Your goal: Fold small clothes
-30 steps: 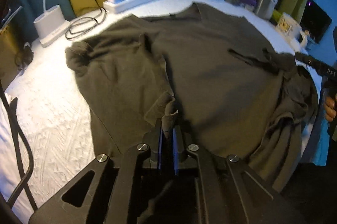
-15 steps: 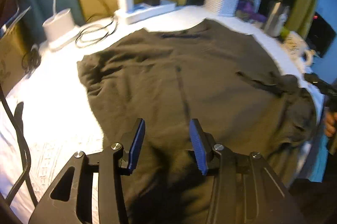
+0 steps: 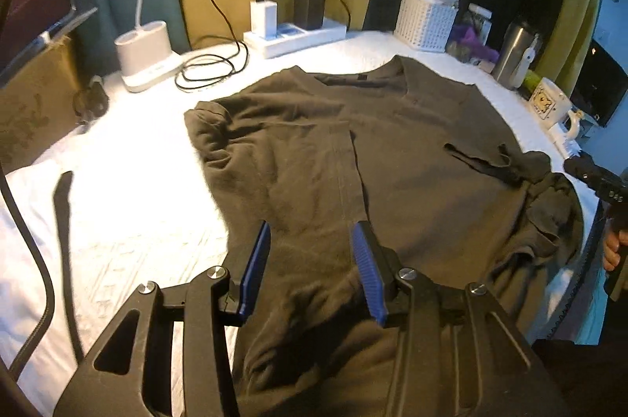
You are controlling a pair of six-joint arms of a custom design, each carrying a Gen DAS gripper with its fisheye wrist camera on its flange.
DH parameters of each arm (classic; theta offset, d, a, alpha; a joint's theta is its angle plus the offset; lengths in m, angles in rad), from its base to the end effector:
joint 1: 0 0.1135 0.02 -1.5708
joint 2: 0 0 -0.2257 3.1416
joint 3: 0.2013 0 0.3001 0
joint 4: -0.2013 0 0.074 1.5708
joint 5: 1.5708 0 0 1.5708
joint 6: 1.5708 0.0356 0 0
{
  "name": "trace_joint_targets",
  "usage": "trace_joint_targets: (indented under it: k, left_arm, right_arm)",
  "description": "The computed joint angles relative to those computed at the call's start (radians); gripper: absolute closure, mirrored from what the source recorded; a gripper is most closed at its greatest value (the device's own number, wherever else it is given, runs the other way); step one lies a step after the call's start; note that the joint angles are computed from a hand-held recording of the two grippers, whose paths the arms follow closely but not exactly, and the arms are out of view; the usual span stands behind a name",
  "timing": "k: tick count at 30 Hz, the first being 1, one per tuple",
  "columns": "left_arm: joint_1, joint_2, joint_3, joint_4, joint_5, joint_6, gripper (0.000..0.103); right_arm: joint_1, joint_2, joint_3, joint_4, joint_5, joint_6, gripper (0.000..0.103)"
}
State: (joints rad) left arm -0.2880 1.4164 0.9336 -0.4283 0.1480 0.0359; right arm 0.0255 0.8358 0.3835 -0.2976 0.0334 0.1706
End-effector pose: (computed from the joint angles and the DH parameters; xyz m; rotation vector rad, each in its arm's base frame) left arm 0.3250 -0.1018 0.1669 0.4639 2.4473 -0.2903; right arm 0.2395 0.0049 0.1317 0.1851 2.3136 0.0603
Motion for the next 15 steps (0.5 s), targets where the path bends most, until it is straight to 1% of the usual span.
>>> trace_joint_targets:
  k: [1,2,3,5,10,15]
  left_arm:
    - [0.005,-0.035,-0.029,0.0,0.0,0.007,0.059]
    - [0.012,-0.079,-0.07,0.002,-0.004,0.016,0.056]
    - [0.019,-0.102,-0.092,0.001,-0.007,0.019,0.047]
    - [0.05,-0.154,-0.148,-0.004,-0.001,0.019,0.04]
    - [0.144,-0.248,-0.245,-0.038,0.004,0.047,0.04]
    - [0.201,-0.322,-0.305,-0.074,0.077,0.083,0.04]
  right_arm:
    - [0.011,-0.011,-0.006,-0.007,0.008,-0.002,0.034]
    - [0.022,-0.021,-0.012,-0.015,0.016,-0.003,0.036]
    - [0.037,-0.021,-0.014,-0.024,0.025,-0.007,0.038]
    - [0.075,0.005,-0.006,-0.038,0.061,-0.017,0.038]
    - [0.132,0.049,0.019,-0.049,0.13,-0.059,0.038]
    - [0.142,0.11,0.077,-0.042,0.176,-0.093,0.038]
